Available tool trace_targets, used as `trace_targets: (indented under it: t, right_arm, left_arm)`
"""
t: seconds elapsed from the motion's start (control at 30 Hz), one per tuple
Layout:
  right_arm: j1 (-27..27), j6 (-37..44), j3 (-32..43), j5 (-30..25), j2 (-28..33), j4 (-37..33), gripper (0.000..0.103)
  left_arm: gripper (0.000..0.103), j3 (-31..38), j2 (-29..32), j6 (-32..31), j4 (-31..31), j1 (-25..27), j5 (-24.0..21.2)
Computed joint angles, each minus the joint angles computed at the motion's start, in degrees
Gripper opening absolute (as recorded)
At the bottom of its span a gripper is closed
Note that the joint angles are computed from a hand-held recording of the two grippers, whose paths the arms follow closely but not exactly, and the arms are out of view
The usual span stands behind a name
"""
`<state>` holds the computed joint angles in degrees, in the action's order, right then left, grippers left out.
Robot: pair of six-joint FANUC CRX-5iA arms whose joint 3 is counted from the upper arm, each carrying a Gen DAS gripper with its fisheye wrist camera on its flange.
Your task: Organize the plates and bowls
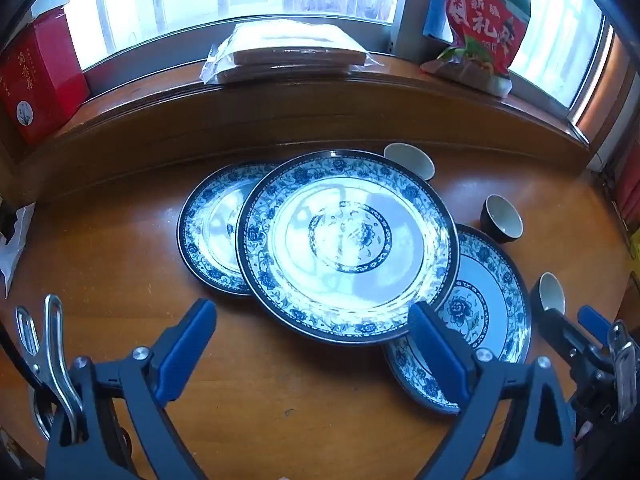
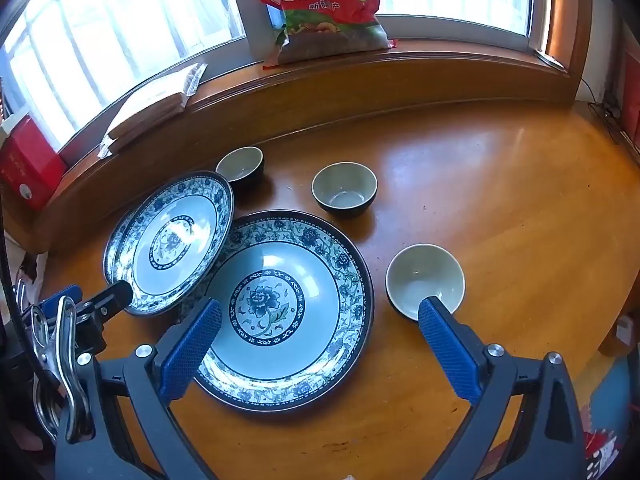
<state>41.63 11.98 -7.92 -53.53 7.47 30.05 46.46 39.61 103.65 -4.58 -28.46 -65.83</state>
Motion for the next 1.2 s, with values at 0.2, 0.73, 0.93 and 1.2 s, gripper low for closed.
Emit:
trace_targets:
  t: [0.2,0.73,0.93,1.2]
  right_arm:
    - [-0.10,0.09,-0.68,0.54,-0.25,0.25,0.101]
    - [-0.11,0.22,0.10,0.25,0.46,-0.84,0.101]
    - [-0.32,0.08,-0.07,0.39,0.35,-1.42,0.101]
    - [-0.29,0.17,-0.28,0.52,0.28,-1.41,0.101]
  left_arm:
    - [0.099,-0.18,-0.03,-0.40,0.52,0.14,0.06]
    - [0.099,-0.11,0.34,-0.24,0.07,-0.05,-0.69]
    - [0.099,0.09,0.47,-0.32,-0.06,-0.27,-0.86]
    - [0.099,0.49,0.67,-0.33,-0.03,-0.26,-1.14]
